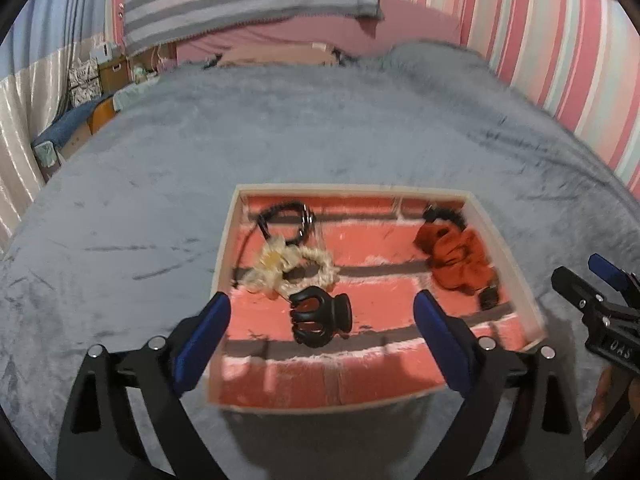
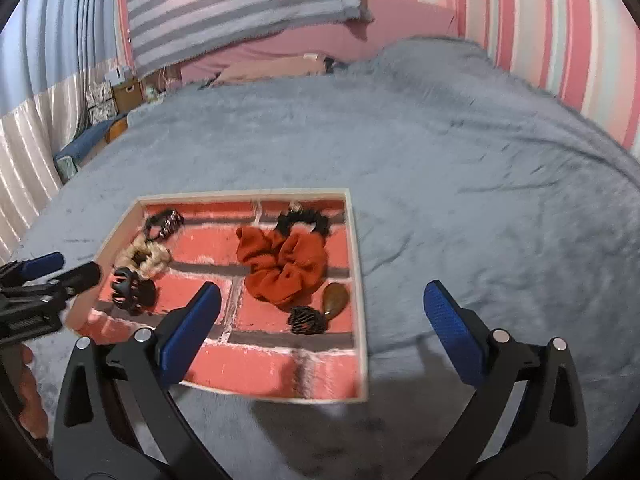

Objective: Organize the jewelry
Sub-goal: 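Open both tools to drop the items into the tray and withdraw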

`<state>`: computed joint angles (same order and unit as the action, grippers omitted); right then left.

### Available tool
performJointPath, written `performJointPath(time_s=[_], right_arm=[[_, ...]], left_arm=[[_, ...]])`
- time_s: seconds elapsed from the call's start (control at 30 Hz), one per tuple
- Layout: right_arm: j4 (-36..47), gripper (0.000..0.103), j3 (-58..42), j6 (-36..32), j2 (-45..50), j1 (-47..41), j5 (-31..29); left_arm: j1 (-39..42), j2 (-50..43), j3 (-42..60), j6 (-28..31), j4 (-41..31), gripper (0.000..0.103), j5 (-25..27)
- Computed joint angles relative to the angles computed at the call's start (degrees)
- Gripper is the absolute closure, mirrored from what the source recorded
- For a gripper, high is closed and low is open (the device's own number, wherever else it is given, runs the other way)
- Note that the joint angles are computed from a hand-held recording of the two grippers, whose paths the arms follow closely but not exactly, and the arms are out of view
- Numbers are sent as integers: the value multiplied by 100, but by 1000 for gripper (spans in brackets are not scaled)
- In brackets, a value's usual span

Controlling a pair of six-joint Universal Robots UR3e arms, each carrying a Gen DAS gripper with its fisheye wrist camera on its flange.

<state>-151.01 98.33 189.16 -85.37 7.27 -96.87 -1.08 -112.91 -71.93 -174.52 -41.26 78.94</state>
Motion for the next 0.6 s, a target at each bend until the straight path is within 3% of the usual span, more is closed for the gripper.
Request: performJointPath(time_s=[0.13, 0.27, 0.6], right_arm=[[418, 4, 446, -171, -1007, -79, -29], [614, 4, 1150, -315, -2049, -130, -80], [1548, 4, 2696, -202, -4500, 154, -660]], left_arm=[[238, 1057, -831, 110, 10, 5, -113], [298, 1963, -1552, 242, -90, 5, 7], [573, 4483, -3750, 458, 1, 5, -325]])
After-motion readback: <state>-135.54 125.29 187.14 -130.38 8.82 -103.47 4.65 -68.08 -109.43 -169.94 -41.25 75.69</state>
